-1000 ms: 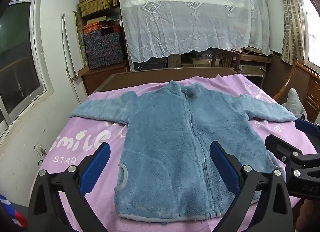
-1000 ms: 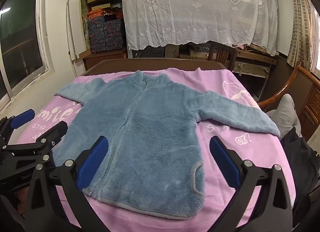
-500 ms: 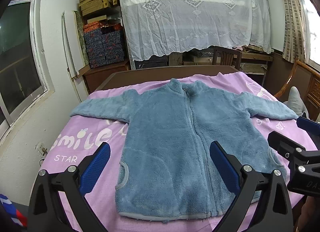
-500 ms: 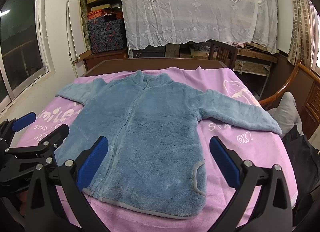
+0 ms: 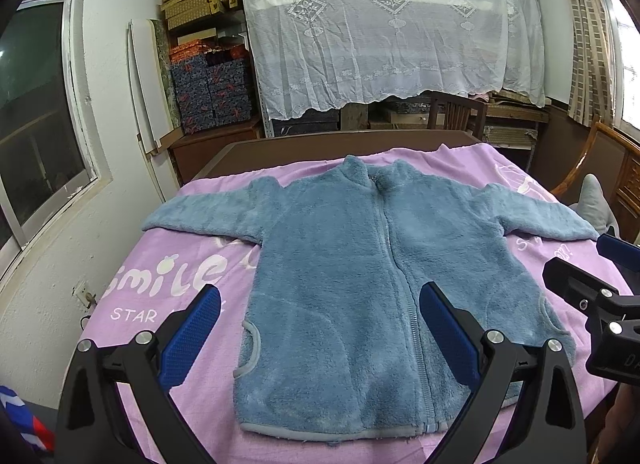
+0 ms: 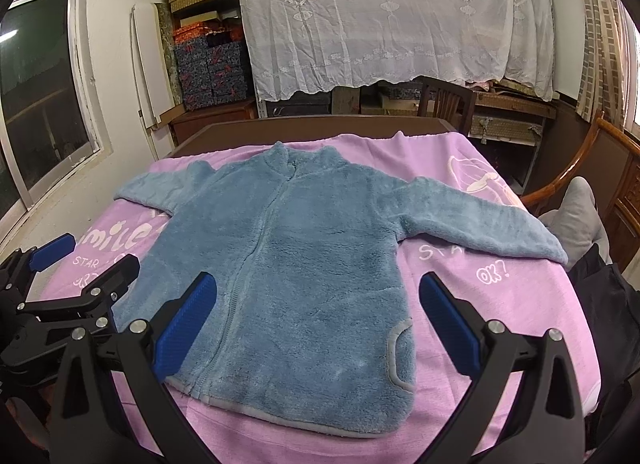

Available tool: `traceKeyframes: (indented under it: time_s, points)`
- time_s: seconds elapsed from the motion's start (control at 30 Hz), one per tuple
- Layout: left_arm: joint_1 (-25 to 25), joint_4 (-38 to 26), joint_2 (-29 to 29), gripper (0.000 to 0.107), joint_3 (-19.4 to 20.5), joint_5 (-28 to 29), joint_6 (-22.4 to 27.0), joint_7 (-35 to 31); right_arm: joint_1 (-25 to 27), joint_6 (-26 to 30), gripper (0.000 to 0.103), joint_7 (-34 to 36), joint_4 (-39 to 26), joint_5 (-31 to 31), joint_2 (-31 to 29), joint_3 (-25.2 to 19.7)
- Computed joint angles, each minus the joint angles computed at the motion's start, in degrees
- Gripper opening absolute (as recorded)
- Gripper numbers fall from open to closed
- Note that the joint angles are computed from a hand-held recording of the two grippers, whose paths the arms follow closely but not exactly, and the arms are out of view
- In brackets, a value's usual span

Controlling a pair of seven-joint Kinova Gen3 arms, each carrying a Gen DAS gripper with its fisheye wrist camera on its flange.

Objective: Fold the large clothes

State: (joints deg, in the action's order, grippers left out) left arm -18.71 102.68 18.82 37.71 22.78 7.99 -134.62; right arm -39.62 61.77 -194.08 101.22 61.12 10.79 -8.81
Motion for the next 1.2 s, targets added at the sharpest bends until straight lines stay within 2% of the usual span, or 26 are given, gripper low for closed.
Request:
traceKeyframes:
  time_s: [0.13,0.2,0.33,1.2]
  points:
    - [2.37,0.11,-0.74,0.100,-2.22,-0.49,-0.40,1.73,-0.02,-0.03,0.099,-0.21,0.06,0.16,-0.02,-0.05]
    - [1.24,0.14,-0.58,0.100,-1.30,-0.57,-0.54,1.36,-0.05,0.15,0.099,-0.15,-0.13,0.17,0.05,-0.04]
    - [2.70,-0.03,-0.83,0.100,-2.60,-1.04,-0.25,2.40,0.07,-0.21,0.099,-0.15,0.01,0.09,-0.02,0.00]
    - [3.05,0.05,-0.94,0.100,-2.97,-1.27,-0.25,2.55,0.11,-0.37,0.099,-0.33,0.14,0.20,-0.10,0.00]
